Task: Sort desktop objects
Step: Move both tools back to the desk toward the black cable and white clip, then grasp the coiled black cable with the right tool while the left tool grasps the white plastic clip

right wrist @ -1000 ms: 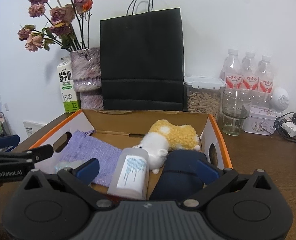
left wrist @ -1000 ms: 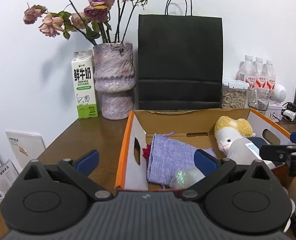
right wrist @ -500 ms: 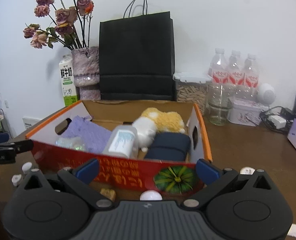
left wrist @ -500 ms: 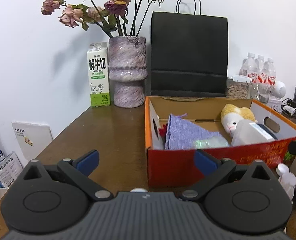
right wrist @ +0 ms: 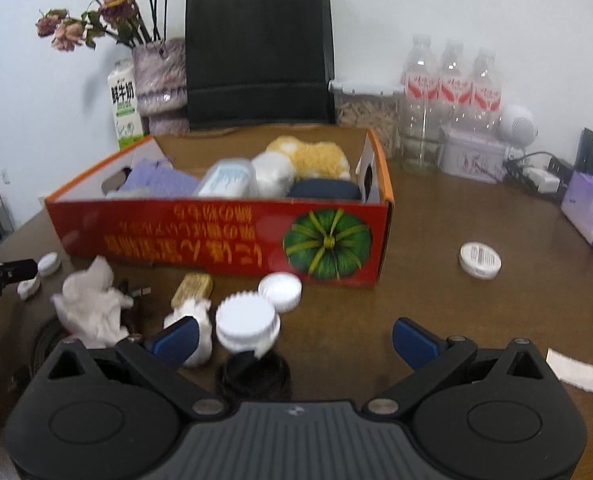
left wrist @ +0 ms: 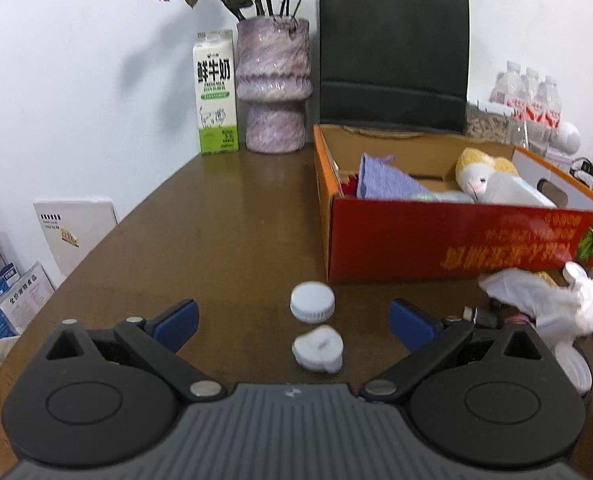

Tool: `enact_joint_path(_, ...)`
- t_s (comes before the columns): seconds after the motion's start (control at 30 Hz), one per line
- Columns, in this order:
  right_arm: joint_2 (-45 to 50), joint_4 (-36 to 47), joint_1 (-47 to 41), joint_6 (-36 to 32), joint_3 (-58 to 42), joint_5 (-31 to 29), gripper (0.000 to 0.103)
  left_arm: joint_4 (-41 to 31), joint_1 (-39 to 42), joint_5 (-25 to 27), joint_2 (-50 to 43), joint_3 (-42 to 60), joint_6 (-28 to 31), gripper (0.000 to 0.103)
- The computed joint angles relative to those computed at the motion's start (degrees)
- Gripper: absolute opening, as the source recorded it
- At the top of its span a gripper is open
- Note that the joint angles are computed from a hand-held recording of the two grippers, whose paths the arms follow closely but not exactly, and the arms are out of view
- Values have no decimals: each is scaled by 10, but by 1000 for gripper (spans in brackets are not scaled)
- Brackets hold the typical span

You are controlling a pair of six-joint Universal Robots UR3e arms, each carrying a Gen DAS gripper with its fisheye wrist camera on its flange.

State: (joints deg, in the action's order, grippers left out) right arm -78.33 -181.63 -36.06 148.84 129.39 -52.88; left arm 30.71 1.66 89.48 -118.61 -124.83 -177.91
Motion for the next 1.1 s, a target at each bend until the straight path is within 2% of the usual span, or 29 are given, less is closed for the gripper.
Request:
enact_joint_path(0.27,-20,40,-5,-33,21,-9,103,-42,2,-8,17,-13,4,103)
enact_joint_path(0.4,-17,27,1,-35,27,-20,103,-96,2,-12,23,3,2,103)
enact_joint_path(0.9,-7,0,5,-28,31,-25,103,-101,2,-12,21,8,-1,103)
enact_joint_path(0.97,-8,-1,5,-28,32,-25,103,-92,3,-16,19,5,1,96)
enact_joint_path(1.1,-12,-6,2,-28,40,-23,100,-70,-1,-18,15,1,2,74)
